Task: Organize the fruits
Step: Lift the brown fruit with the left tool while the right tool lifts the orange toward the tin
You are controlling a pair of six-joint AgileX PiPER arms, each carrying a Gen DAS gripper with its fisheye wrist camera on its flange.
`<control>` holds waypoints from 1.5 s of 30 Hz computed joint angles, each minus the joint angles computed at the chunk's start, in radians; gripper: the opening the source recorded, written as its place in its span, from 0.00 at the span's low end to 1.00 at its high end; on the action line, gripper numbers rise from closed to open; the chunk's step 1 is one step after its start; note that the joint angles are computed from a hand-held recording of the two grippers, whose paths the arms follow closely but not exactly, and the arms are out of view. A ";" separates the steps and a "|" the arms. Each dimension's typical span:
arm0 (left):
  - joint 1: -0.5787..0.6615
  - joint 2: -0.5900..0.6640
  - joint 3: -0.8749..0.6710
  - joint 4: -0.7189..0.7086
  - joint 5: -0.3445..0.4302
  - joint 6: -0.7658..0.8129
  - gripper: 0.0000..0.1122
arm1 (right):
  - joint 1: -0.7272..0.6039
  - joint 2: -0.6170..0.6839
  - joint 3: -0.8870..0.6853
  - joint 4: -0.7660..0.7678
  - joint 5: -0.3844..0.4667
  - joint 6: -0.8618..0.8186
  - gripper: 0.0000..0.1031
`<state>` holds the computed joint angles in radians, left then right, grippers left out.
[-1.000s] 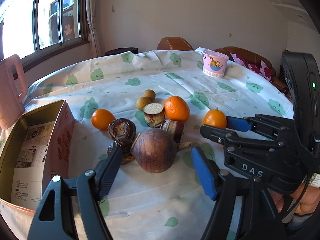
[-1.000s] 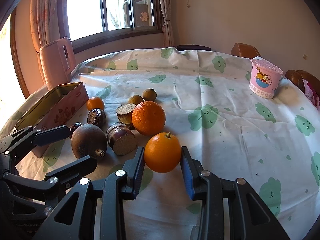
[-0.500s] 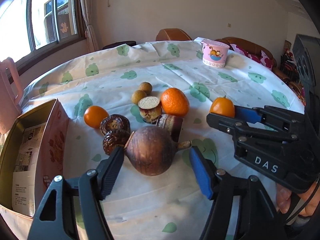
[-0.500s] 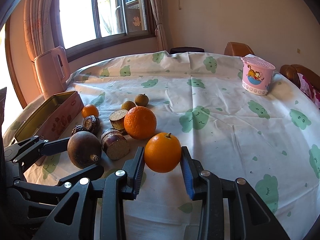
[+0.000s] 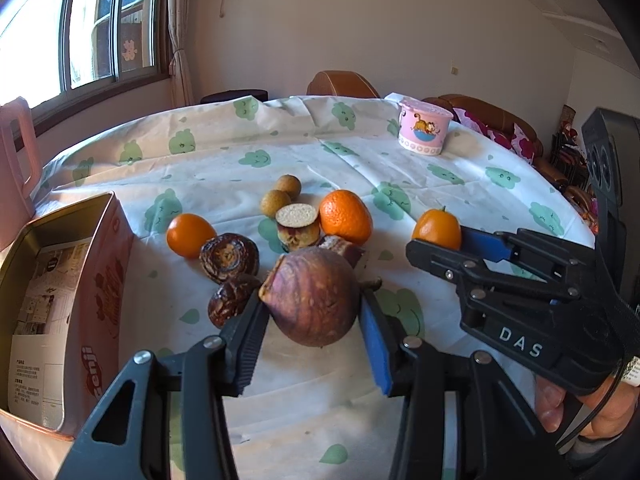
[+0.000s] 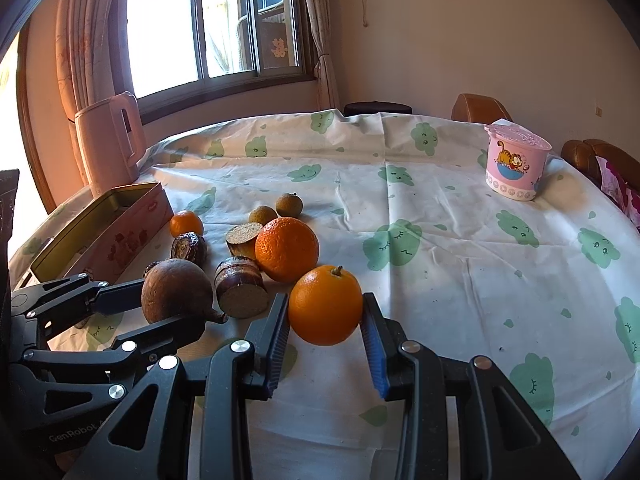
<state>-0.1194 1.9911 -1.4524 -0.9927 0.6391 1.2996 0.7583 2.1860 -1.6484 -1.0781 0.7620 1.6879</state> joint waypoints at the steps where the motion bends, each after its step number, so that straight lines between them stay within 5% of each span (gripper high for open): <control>1: 0.004 -0.003 0.005 -0.019 -0.001 0.016 0.42 | 0.002 -0.001 0.003 -0.010 -0.001 0.006 0.36; 25: 0.063 -0.074 0.156 -0.447 -0.033 0.387 0.42 | 0.061 -0.022 0.075 -0.239 0.058 0.183 0.36; 45: 0.078 -0.096 0.206 -0.580 -0.018 0.515 0.42 | 0.091 -0.028 0.111 -0.341 0.108 0.271 0.36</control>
